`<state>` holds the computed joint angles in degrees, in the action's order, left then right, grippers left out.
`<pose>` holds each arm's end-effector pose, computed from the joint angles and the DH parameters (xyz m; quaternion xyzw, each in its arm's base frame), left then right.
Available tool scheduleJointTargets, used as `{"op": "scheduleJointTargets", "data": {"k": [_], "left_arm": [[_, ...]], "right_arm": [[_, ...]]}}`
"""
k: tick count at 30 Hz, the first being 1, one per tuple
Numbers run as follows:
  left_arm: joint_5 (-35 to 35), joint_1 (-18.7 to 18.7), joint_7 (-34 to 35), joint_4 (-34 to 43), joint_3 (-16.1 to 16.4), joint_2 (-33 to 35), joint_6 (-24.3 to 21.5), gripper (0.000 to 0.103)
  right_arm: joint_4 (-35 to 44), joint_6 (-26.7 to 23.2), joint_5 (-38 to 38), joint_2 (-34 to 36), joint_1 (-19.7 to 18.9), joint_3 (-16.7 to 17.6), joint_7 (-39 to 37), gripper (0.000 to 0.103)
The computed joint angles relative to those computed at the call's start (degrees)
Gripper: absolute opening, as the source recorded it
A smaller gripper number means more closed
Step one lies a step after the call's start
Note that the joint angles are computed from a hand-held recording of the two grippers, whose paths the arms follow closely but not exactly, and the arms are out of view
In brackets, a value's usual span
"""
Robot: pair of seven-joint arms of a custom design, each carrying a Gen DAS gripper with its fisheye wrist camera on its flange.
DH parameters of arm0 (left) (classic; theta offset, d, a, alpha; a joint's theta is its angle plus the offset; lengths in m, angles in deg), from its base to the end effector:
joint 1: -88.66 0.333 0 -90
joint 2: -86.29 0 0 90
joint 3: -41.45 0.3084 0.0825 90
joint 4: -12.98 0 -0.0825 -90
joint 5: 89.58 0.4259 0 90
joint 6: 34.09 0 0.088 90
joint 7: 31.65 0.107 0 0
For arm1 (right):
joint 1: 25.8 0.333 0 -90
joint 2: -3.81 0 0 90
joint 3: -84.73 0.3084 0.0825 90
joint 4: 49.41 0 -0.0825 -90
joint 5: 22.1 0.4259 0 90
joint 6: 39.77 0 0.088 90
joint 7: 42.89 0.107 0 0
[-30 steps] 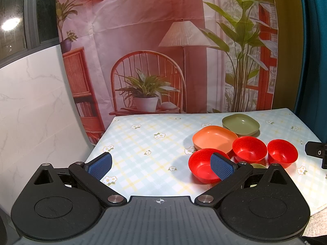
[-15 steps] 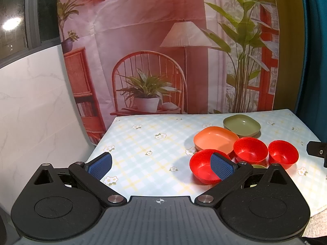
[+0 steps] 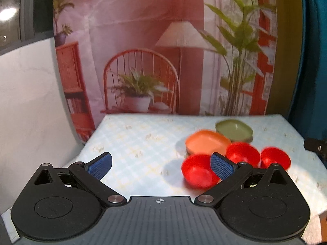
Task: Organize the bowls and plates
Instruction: 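Move the left gripper to a red bowl rim while the right gripper approaches another red bowl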
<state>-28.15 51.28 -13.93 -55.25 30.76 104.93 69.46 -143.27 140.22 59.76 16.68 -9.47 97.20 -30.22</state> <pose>0.5472 -0.4594 0.6695 -0.7063 0.5011 -0.2482 0.4341 0.6492 0.2412 0.5519 -0.6636 0.4483 -0.2685 0.5353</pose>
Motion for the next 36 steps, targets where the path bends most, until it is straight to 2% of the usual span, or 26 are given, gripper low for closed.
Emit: {"op": "scheduleJointTargets", "data": {"k": [2, 4, 8, 11, 14, 16, 20, 24, 27, 31, 36], "left_arm": [[1.4, -0.1, 0.2, 1.4, 0.6, 1.3, -0.2, 0.103], [0.9, 0.3, 1.3, 2.9, 1.0, 2.5, 0.2, 0.103], [-0.1, 0.7, 1.9, 5.9, 2.6, 5.3, 1.8, 0.103], [0.3, 0.9, 1.1, 5.7, 3.7, 6.1, 4.2, 0.103], [0.0, 1.0, 1.9, 6.6, 4.6, 7.7, 5.2, 0.103], [-0.9, 1.1, 3.0, 8.3, 5.0, 9.4, 4.9, 0.103], [-4.2, 0.8, 8.0, 15.0, 6.4, 14.6, 2.3, 0.103], [-6.7, 0.9, 9.2, 17.7, 8.0, 17.1, 2.4, 0.103], [-8.3, 1.6, 7.7, 16.1, 8.4, 16.4, 4.1, 0.103], [-8.7, 2.2, 7.9, 15.4, 8.5, 16.6, 5.5, 0.103], [-10.0, 3.8, 6.5, 12.1, 7.9, 15.4, 10.3, 0.103]], "right_arm": [[2.8, 0.3, 0.8, 2.0, -0.1, 0.3, -3.1, 0.103], [5.1, 0.8, -2.7, 4.0, 0.3, 0.0, -0.8, 0.103], [11.5, 2.2, -4.5, 9.0, -1.1, 2.7, -3.6, 0.103], [15.0, 1.6, -13.6, 12.5, 1.3, -0.1, 4.0, 0.103], [18.0, -0.9, -24.0, 15.5, 5.8, -6.4, 15.4, 0.103], [20.5, -3.1, -29.0, 17.6, 7.5, -9.2, 20.9, 0.103], [25.9, -4.6, -37.1, 22.6, 11.1, -14.5, 31.6, 0.103], [31.4, -5.3, -41.6, 27.3, 11.2, -14.7, 36.3, 0.103], [34.3, -5.0, -44.9, 30.3, 12.0, -16.1, 40.9, 0.103], [34.6, -2.8, -47.5, 31.8, 10.8, -13.9, 42.0, 0.103], [36.3, -6.2, -51.6, 33.8, 10.3, -14.3, 46.8, 0.103]]}}
